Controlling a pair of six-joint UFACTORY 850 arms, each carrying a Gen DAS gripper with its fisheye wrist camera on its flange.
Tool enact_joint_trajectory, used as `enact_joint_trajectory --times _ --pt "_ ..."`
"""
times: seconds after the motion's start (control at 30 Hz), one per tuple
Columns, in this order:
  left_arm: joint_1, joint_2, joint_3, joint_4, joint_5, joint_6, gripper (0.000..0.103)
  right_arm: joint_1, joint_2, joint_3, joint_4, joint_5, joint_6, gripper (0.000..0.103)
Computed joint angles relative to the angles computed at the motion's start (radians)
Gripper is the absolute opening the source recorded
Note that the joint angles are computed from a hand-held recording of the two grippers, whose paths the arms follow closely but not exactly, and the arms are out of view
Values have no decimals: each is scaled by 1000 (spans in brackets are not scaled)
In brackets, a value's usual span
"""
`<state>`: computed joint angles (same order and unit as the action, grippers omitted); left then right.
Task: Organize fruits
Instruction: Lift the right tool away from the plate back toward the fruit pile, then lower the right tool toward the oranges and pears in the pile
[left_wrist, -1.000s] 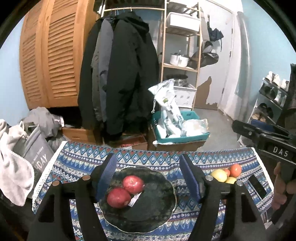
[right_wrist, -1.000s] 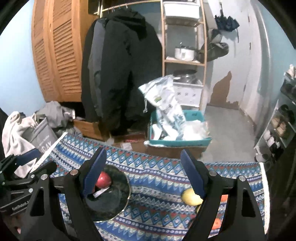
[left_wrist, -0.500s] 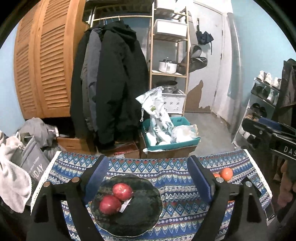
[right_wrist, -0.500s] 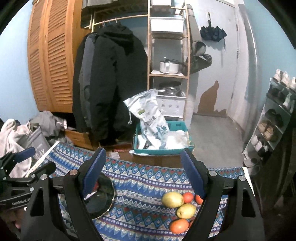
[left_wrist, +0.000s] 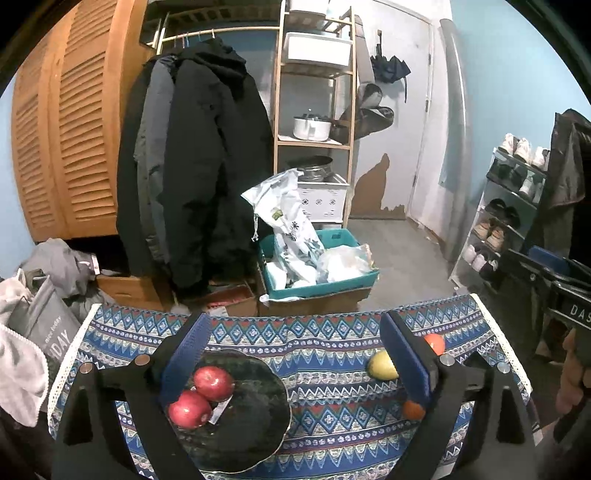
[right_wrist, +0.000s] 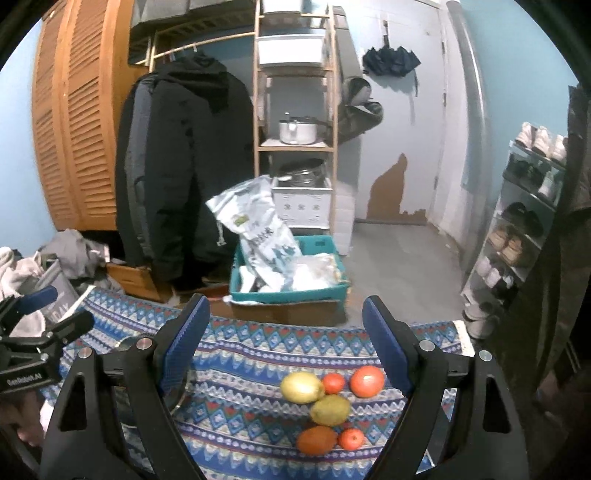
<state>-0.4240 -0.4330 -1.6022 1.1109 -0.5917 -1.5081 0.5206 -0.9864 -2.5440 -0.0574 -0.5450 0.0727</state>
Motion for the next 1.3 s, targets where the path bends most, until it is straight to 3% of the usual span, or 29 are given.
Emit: enact_joint_trajectory --times 0.23,0.57,0.97,1.2,1.3 --pt "-21 -72 -86 -51 -28 90 94 -35 66 134 -28 42 34 84" --pt "-28 -193 -216 -251 -7 296 94 -77 64 181 -38 5 49 84" --pt "-29 -352 -368 -470 -37 537 94 -116 -51 96 0 -126 1 84" --pt "-29 -443 -465 -571 -72 629 94 -135 -148 2 41 -242 -22 84" --pt "-23 -474 -496 -654 -85 674 94 -142 -223 -102 45 -322 -28 84"
